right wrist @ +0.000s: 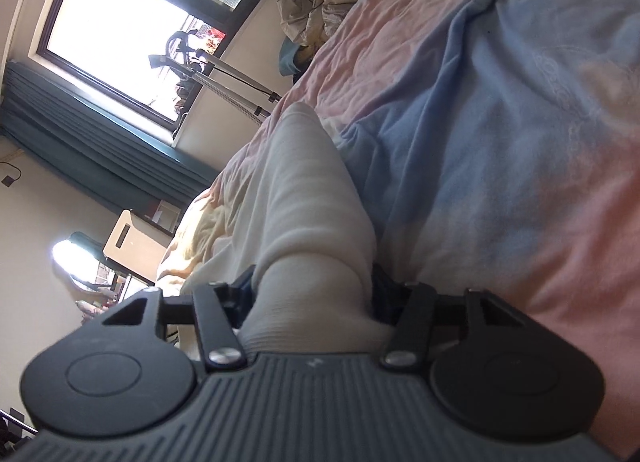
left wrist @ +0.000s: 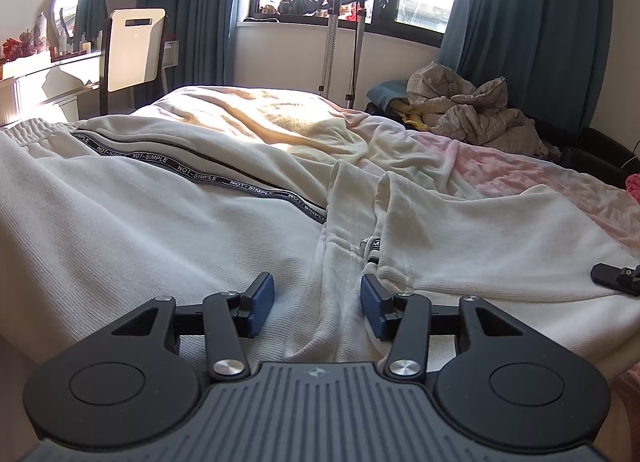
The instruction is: Fold clothes
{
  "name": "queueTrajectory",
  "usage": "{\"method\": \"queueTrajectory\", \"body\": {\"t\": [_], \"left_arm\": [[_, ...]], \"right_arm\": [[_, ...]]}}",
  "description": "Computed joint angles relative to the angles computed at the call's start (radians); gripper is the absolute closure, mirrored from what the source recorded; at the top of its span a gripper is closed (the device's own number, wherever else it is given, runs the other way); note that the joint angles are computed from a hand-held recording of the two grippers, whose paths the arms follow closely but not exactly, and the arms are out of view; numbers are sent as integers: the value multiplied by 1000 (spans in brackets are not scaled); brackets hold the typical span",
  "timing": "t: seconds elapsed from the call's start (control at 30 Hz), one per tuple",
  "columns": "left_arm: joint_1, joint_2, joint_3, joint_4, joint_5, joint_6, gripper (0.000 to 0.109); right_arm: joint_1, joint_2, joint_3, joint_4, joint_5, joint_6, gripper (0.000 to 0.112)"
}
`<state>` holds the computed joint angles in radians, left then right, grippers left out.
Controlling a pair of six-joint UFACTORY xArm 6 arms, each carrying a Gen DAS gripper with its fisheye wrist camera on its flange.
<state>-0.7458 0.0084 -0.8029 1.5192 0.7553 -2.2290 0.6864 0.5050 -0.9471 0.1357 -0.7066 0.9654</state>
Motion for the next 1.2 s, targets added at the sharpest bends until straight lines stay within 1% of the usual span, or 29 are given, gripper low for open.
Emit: {"method": "queueTrajectory", "body": {"t": [0.03, 0.1, 0.17, 0.2, 0.27, 0.37, 0.4, 0.47, 0.57, 0.7, 0.87, 1.0, 1.07, 1.1, 1.17, 1.2], "left_arm": [[-1, 2, -2, -2, 2, 8, 55], [-3, 4, -4, -3, 3, 21, 54], [-6, 5, -9, -16, 1, 47, 49], [-8, 6, -16, -35, 2, 78, 47], [-14, 8, -30, -75, 4, 140, 40], [-42, 23, -78, -159, 55, 272, 35], [-57, 39, -111, -200, 90, 338, 34], [-77, 68, -170, -259, 139, 423, 33], [-86, 126, -265, -314, 155, 513, 33], [-100, 240, -416, -361, 142, 612, 33], [-128, 431, -645, -407, 112, 717, 33], [-132, 556, -786, -417, 46, 742, 33], [-127, 577, -806, -414, 9, 764, 33], [-124, 580, -809, -423, 5, 791, 33], [-113, 545, -771, -420, -5, 812, 33], [-107, 508, -732, -398, 3, 797, 33]], "right_arm": [[12, -12, 2, 34, -2, -52, 74], [37, -31, 1, 105, 3, -144, 79], [58, -45, -2, 170, 8, -208, 81], [67, -51, -1, 204, 4, -234, 82], [76, -65, 4, 245, -10, -258, 84], [80, -92, 13, 287, -19, -285, 85], [83, -101, 11, 309, -15, -312, 85], [91, -117, 10, 351, -20, -356, 86], [79, -150, 37, 379, -72, -349, 86], [64, -200, 78, 437, -140, -387, 86], [69, -250, 109, 561, -226, -535, 86], [63, -262, 124, 615, -299, -646, 87], [56, -251, 121, 623, -330, -693, 87], [53, -244, 117, 623, -341, -712, 87], [47, -227, 105, 624, -359, -750, 87], [48, -214, 87, 624, -356, -764, 87]]}}
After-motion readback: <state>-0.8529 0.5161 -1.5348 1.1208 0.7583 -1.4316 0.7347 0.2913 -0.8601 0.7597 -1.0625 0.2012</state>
